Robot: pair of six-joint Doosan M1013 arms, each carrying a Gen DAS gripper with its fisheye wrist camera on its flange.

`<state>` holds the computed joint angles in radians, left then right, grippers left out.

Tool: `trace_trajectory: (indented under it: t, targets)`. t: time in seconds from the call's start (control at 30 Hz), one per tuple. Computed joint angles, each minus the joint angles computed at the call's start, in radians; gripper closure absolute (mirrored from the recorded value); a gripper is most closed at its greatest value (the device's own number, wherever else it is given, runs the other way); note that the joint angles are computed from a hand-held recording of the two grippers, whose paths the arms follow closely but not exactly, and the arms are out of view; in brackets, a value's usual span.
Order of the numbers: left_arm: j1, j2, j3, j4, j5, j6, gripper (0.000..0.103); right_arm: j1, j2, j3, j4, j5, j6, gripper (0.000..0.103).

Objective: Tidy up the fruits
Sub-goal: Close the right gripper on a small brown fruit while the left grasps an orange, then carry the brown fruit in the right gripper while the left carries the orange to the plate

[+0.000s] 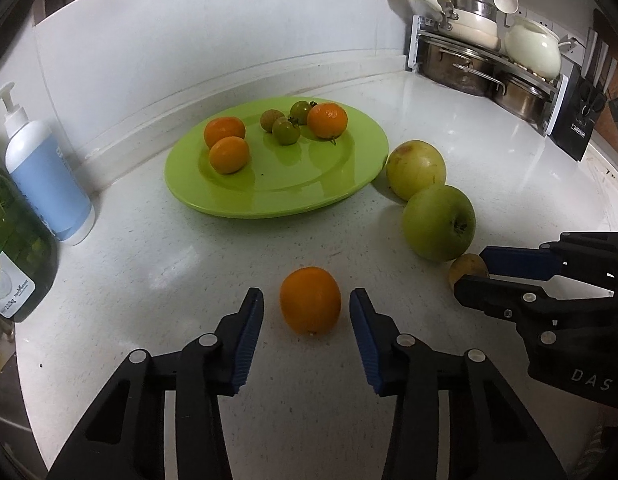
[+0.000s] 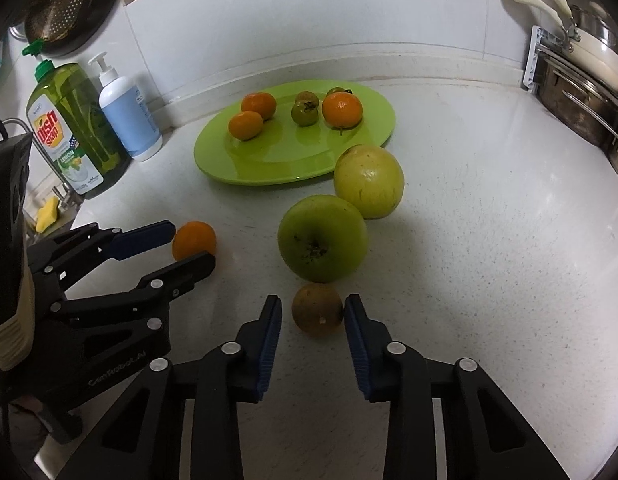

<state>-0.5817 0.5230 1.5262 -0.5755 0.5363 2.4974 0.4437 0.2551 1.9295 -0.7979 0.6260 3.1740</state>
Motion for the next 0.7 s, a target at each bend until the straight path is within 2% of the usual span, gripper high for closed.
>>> trace_trajectory:
  t: [0.1,0.27,0.7]
  targets:
    - [-0.001,0.002,-0.003,0.004,-0.001,-0.006,0.061,-0.002,0.001,0.001,0.006,-0.003,-0.005,0.073]
    - [-0.003,0.006,-0.008,0.013,0.009,-0.019,0.071,-0.003,0.003,-0.002,0.007,-0.003,-0.01,0.074]
    - [-0.003,-0.016,0.011,0.024,0.013,-0.032,0.071,-0.001,-0.002,0.003,0.001,-0.012,0.006,0.074]
